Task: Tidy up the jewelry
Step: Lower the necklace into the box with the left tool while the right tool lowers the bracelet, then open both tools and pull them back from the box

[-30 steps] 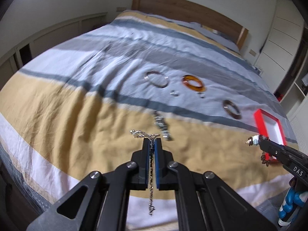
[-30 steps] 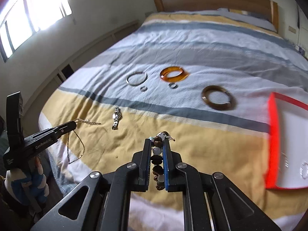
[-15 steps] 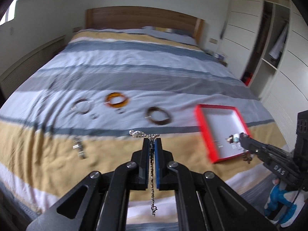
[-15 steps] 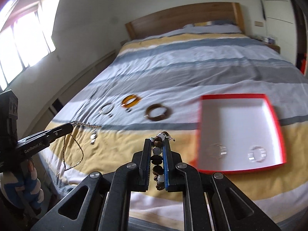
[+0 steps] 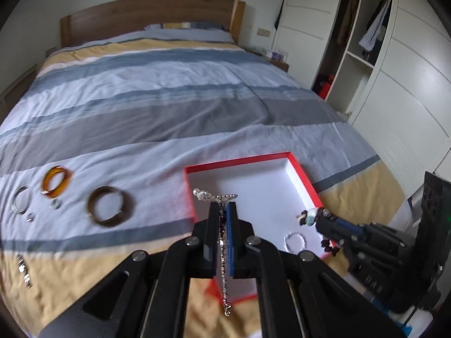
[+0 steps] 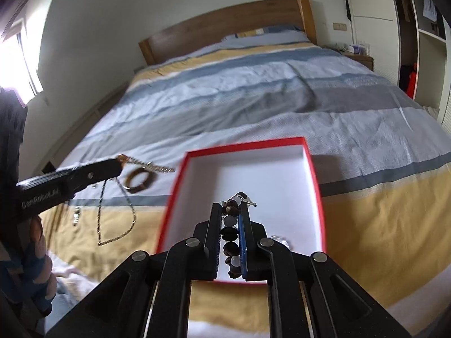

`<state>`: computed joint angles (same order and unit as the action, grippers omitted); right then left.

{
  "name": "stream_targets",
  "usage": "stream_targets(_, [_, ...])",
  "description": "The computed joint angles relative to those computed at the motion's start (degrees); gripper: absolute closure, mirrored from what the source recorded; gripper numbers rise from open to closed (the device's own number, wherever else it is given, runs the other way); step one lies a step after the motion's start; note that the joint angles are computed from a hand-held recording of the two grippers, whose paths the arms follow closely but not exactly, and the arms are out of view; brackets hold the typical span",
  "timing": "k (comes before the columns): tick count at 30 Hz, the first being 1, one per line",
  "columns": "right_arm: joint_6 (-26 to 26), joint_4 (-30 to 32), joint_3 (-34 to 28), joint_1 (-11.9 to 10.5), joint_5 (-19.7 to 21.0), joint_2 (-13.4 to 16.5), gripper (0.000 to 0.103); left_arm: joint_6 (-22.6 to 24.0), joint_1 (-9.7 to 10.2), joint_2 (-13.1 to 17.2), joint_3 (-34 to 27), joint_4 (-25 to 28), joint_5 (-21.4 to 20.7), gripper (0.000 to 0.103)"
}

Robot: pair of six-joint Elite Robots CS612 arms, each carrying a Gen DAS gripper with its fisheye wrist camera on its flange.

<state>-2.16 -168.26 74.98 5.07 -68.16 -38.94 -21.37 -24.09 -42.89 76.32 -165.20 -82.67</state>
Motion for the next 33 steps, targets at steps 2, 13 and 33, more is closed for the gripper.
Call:
stream_targets(2, [-0.5, 1.9, -2.4, -0.1, -1.0, 1.6, 0.092, -0.2, 0.23, 2.2, -2.9, 1.8, -1.2, 0.099])
stream_targets(13, [-1.9, 8.2, -9.1, -0.3, -5.9, 6.8, 0.091, -0.8, 0.32, 9.1, -9.7, 8.3, -1.1, 0.097])
stream_targets(33, [1.6, 1.0, -1.3, -0.6, -7.0, 1.4, 0.069, -2.0, -1.68, 2.3, -0.8, 1.9, 3.8, 0.068])
